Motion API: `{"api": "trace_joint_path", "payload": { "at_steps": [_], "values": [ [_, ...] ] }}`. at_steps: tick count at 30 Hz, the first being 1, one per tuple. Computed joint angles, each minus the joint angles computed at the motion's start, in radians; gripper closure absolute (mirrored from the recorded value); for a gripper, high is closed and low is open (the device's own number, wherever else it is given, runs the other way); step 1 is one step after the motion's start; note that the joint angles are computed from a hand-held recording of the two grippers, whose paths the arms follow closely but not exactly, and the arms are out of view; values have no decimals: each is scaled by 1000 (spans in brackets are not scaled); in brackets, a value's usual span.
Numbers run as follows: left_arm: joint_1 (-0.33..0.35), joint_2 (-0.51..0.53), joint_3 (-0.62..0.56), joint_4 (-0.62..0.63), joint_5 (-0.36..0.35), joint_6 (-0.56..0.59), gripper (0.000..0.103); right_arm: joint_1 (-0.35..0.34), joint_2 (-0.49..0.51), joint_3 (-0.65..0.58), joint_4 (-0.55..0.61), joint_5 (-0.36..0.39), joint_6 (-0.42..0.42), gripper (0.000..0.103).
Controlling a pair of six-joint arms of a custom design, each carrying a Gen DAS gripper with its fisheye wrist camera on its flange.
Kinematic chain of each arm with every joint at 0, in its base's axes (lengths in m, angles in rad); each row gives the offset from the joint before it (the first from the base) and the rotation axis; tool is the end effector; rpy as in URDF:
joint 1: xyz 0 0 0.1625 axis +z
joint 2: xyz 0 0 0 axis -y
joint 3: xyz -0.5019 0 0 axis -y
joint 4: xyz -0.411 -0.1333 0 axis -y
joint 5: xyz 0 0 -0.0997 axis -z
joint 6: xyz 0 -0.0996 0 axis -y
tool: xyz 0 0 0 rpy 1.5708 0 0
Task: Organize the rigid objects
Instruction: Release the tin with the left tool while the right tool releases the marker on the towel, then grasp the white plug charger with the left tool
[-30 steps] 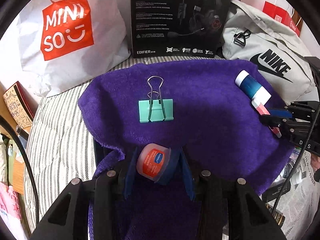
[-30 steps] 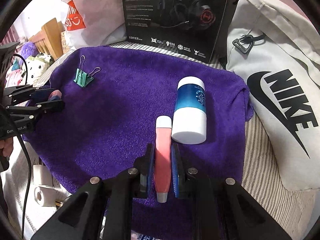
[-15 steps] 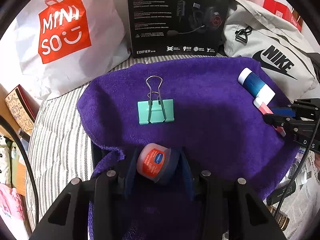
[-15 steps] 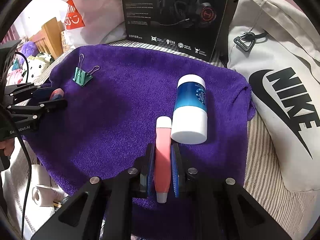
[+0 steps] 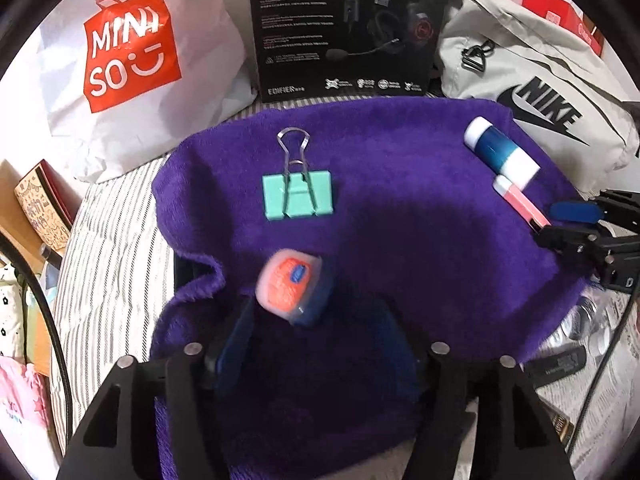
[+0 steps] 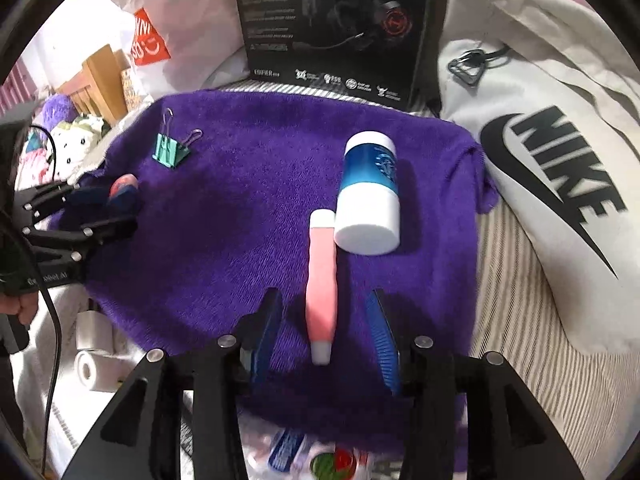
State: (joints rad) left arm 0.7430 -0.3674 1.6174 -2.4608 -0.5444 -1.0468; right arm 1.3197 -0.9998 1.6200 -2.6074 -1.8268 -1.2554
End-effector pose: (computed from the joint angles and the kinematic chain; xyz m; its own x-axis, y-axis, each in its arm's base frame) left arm -0.3479 -0.6163 -0.1307 -0.6610 -0.2554 -0.7056 0.2337 0.8235 -0.5169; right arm -0.0781 -0.7396 0.2981 -0.4988 -0.7368 0.4564 -0.7962 0.5976 0.0947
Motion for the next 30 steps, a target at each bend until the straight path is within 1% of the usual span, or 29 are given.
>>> {"api": "trace_joint_path", "payload": {
  "at_steps": [2,6,7,10,12,16,20,25,28,30],
  "values": [
    [-10,-1,0,33,0,-43,39,-3,-19,8,4,6,10,59],
    [-38,-14,25,24,-2,-76,38,-14,-65,26,12,28,29,59],
    [-49,-16,29,38,3,-88,38,-19,-81,31,18,36,37,59],
    [-92,-18,33,132,42,-151,38,-34,-115,41,38,55,49,58],
    [-116,-22,44,153,43,-166,34,-47,-139,54,39,64,52,58],
    [-147,-19,65,119,22,-143,34,-73,-174,73,59,70,64,58],
    [-162,0,60,138,-4,-133,34,-96,-201,97,57,71,60,58],
    [-155,23,67,61,-31,-65,34,-121,-222,117,64,69,64,58],
    [-144,34,77,-33,-50,7,34,-132,-230,123,66,66,66,58],
    [-138,39,74,-60,-58,30,34,-137,-231,122,72,63,72,58]
  ]
}}
